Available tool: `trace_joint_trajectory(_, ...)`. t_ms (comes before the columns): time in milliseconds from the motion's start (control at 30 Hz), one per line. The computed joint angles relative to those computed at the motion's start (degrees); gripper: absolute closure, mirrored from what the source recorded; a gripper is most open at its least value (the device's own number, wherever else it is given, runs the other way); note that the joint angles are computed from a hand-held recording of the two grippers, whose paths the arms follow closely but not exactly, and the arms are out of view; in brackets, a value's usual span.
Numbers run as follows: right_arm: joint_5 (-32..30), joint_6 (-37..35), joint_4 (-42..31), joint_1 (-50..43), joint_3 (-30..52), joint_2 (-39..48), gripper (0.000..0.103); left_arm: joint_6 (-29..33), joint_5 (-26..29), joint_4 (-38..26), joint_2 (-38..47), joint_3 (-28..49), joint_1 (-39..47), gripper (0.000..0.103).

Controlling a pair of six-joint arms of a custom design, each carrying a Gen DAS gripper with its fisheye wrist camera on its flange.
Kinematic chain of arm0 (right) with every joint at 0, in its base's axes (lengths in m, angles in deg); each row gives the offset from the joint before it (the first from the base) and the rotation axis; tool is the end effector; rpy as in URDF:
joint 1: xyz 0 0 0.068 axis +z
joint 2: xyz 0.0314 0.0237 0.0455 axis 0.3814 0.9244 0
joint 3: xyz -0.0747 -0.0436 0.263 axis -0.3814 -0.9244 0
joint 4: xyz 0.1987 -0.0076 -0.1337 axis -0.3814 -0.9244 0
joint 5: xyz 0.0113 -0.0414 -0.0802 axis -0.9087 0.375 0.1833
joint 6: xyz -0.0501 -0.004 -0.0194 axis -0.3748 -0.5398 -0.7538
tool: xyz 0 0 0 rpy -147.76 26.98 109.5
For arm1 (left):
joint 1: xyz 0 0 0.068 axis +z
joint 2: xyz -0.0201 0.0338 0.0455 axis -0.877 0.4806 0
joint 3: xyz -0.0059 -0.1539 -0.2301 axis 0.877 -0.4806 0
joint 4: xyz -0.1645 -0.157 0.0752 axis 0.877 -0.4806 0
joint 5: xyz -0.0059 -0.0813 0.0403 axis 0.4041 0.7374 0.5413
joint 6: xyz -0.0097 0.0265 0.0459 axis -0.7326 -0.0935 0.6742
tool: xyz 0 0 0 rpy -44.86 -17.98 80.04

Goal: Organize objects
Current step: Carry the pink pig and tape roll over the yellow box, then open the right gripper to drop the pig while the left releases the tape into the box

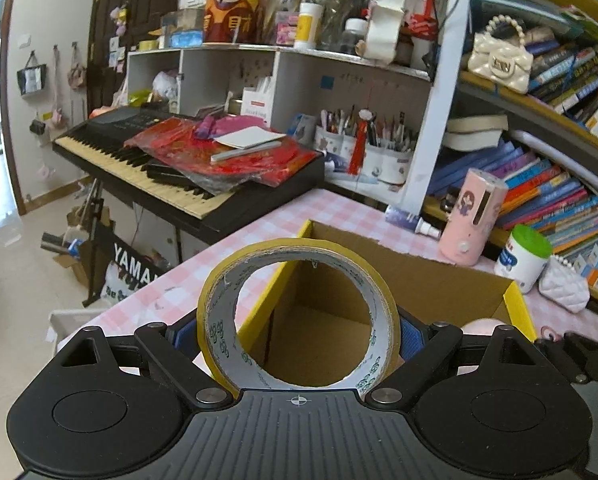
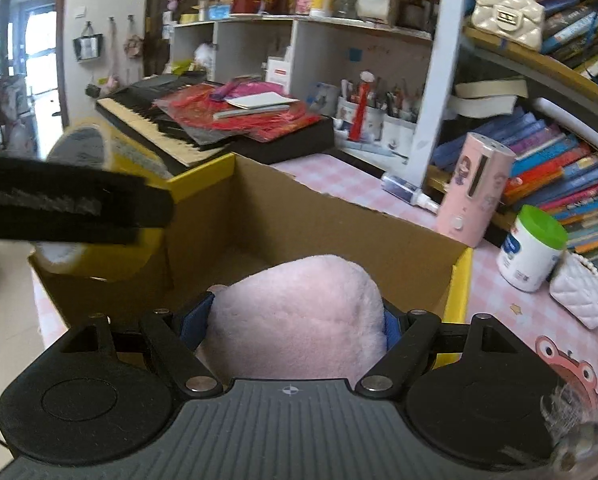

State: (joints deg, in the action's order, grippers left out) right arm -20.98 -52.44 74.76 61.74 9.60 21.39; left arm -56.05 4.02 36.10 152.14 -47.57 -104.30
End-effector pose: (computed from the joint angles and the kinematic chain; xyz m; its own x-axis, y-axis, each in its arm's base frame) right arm 0.2455 0.1860 0.1428 -0.5197 -0.2678 -0.8113 -0.3359 0.9372 -0.0942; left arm 0.2263 -0.1850 0.1695 -0.5508 -0.1235 -0.8255 -0.0351 0.9915 -0.1250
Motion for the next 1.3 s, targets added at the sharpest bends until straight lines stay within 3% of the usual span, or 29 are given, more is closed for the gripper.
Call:
trace_joint_trajectory(600,-18.64,-6.93,-10.02,-6.79,0.76,-3.26,0.023,0.48,1.49,-2.59,6.46,5.06,-1.62,0.011)
trace_joint_trajectory(1000,-18.51,-6.96,-11.02,-7.12,1.87,-2.83,0.020,-0.49,1.93,-3.91,9.00,5.54,-2.23,0.011)
trace_joint_trajectory(1133,-18.02,-6.72,-10.66,-7.07,1.77,-2.81,0.024,-0.72,2.10,-4.54,8.69,5.52,-2.43,0.011)
trace_joint_trajectory(1300,-15.38,-6.11,-9.30,-5.98,0.90,-3.22,0.022,-2.18,1.64,-3.77,6.88,3.80,-2.89,0.011)
